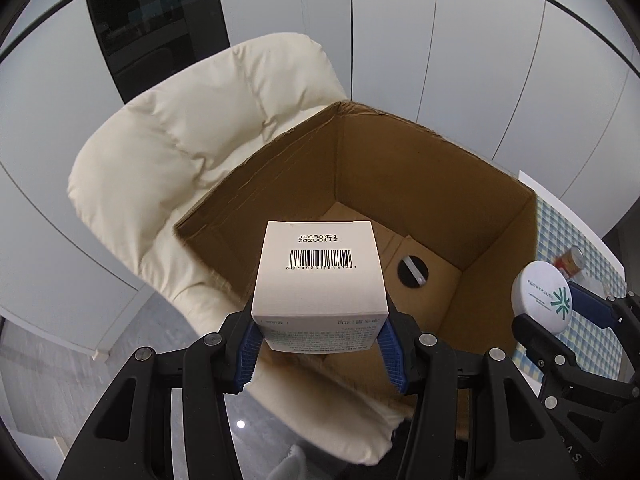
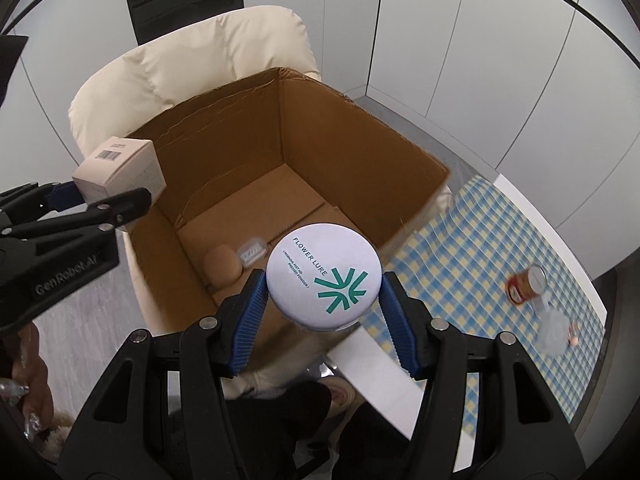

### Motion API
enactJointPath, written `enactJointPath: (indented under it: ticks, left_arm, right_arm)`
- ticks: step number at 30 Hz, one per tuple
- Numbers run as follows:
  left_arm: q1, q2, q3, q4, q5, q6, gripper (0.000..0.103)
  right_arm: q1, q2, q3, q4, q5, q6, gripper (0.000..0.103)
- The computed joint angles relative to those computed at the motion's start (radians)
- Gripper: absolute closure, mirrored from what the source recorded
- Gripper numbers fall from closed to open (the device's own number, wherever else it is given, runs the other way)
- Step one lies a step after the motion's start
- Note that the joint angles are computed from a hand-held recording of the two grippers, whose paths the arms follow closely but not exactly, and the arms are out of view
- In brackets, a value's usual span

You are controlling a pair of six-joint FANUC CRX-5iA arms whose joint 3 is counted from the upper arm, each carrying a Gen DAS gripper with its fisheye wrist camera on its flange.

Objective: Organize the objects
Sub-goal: 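Lower the barcode box and white jar into the cardboard box, then open the left tool to drop the barcode box while the right tool releases the jar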

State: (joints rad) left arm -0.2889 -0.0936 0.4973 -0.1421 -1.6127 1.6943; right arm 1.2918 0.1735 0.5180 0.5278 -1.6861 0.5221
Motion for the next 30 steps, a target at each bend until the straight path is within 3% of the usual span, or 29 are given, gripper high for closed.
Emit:
enactJointPath:
  ticks: [13,30]
  left_arm:
    - [0.010,0.084,0.025,-0.008,0.021,-0.004,0.051]
    - [0.000,0.095,0.036,-0.009,0.037,0.008,0.048]
  right_arm:
    - [-0.094,0.048,-0.011,-0.037,0.094,0.047,0.043]
    - [-0.102,0.048,-0.024,-0.042,0.133,0.029,0.043]
